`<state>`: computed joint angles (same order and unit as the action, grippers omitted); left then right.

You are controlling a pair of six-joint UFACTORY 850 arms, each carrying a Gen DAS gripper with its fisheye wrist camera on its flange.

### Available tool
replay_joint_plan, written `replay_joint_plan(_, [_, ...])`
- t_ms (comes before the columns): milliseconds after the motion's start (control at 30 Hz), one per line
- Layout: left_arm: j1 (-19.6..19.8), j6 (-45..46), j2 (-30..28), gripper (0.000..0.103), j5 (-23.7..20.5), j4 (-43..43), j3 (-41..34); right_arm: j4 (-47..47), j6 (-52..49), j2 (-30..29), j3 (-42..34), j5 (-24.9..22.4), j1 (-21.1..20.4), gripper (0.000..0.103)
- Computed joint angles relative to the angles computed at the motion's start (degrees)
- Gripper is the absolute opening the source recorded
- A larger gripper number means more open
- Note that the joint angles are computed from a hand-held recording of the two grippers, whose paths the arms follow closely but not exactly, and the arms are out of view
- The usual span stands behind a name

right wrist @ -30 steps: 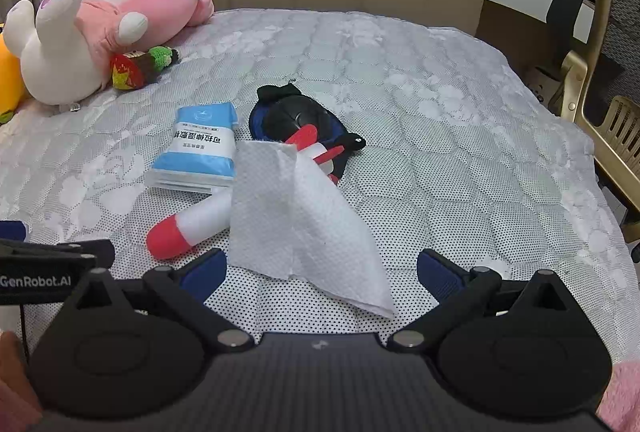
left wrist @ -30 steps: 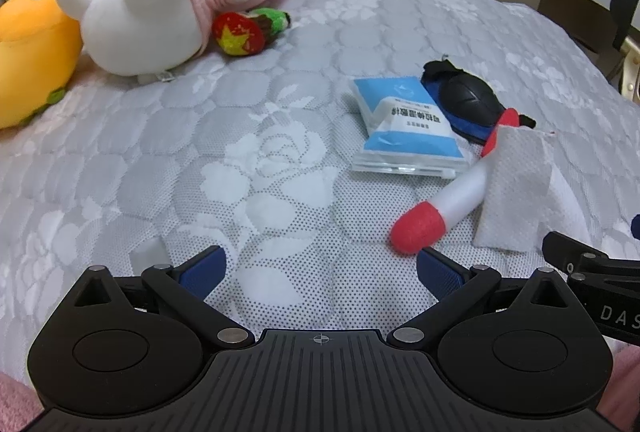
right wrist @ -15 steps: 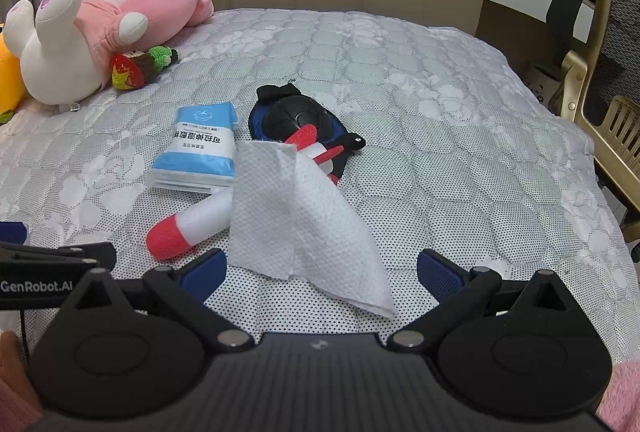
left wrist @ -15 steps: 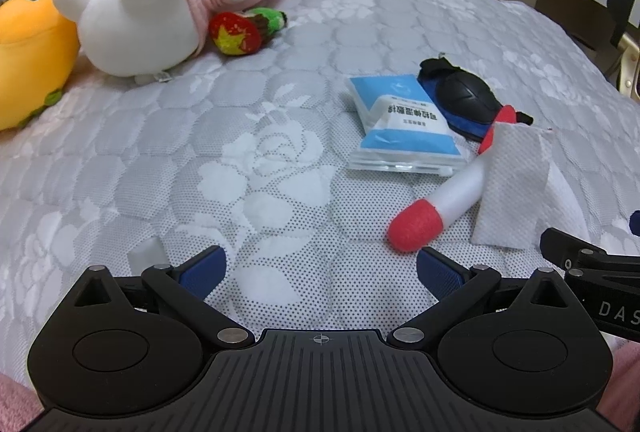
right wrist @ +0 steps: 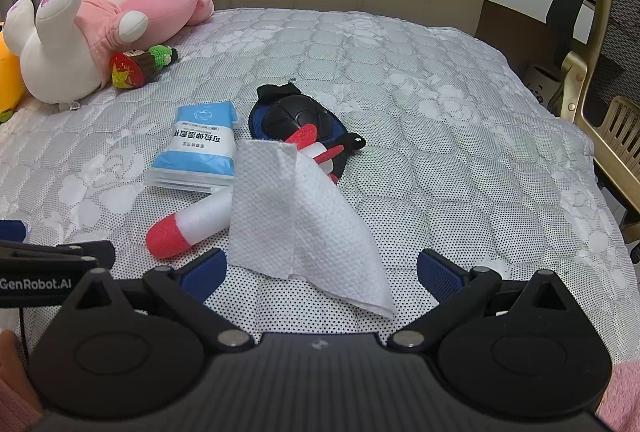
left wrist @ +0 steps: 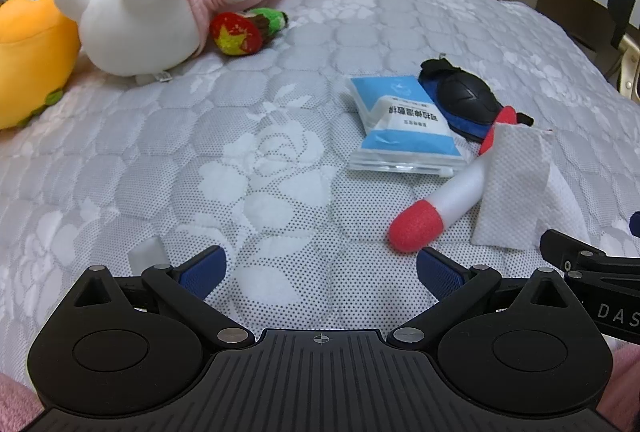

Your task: Clean container

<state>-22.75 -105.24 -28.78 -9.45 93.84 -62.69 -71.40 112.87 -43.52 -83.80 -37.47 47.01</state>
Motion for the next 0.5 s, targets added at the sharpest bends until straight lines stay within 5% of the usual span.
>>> replay_joint_plan(500, [-0.04,1.11,0.18,0.103,0.01,-0.81,0.19,0.69,-0.73,-0.34,-0.64,-0.15,-0.02,0.102])
